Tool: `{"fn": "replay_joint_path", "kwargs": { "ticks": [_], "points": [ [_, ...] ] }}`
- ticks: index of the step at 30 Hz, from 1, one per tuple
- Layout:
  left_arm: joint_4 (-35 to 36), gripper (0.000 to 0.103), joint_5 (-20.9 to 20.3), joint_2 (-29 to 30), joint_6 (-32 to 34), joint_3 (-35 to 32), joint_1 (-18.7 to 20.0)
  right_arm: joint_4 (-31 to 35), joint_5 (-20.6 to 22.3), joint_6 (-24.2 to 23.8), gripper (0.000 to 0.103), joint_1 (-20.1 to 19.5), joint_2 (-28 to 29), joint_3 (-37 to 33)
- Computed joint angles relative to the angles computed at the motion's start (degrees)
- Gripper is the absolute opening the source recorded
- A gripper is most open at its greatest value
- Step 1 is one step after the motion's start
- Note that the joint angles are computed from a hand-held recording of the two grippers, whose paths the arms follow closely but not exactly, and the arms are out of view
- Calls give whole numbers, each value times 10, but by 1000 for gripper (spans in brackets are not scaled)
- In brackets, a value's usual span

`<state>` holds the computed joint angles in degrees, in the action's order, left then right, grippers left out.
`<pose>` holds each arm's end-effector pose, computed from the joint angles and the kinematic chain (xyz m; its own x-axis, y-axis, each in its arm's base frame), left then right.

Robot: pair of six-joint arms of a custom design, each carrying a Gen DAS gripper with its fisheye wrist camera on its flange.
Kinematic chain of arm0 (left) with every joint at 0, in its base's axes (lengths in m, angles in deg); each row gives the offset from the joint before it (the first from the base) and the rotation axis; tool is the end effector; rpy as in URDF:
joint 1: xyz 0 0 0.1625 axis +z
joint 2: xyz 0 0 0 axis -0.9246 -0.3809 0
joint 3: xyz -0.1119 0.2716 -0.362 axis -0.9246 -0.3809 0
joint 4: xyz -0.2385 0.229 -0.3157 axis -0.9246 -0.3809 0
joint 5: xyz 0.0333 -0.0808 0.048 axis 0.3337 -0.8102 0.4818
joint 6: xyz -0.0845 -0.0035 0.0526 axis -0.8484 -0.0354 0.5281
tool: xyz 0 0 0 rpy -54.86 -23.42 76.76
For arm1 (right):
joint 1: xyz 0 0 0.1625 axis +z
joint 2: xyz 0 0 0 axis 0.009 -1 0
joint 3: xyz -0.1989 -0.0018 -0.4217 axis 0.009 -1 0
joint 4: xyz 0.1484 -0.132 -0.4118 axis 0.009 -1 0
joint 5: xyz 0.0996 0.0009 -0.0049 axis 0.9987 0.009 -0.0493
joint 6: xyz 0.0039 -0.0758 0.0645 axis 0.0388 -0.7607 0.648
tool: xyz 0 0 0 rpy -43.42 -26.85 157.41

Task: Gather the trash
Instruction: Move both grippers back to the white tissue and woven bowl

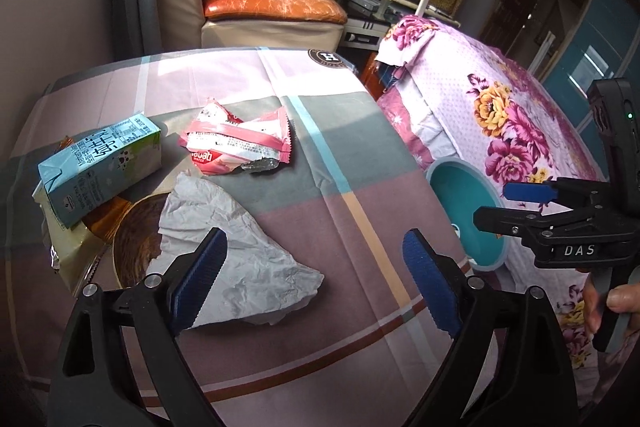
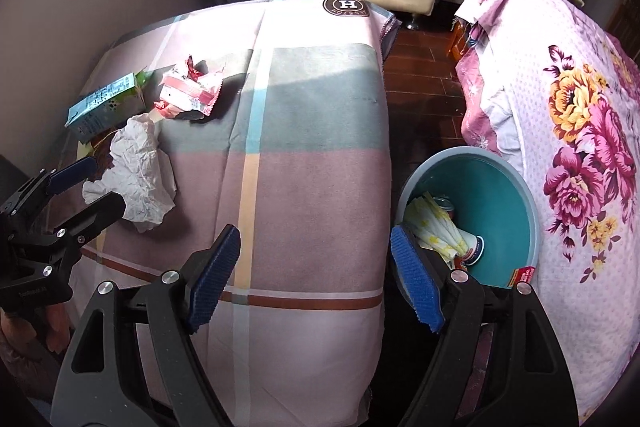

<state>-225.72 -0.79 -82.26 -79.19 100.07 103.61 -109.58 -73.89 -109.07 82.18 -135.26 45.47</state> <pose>-0.4324 -0.5761 -0.0509 -0.8521 -0.1487 -0.5019 0.2265 0.7596 -0.6096 0.0034 -0.6996 0.4070 -0.6399 -0.5536 0.5329 -0.6211 0.7810 0.0655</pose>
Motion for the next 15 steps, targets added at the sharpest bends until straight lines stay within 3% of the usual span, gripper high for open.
{"fn": "replay_joint_path", "kwargs": {
  "ticks": [8,15],
  "points": [
    [28,91,48,-89,-114,121,-13,-3,-20,-24,74,43,9,53],
    [58,92,63,-155,-225,206,-10,6,-34,-17,75,67,38,73]
  ]
}}
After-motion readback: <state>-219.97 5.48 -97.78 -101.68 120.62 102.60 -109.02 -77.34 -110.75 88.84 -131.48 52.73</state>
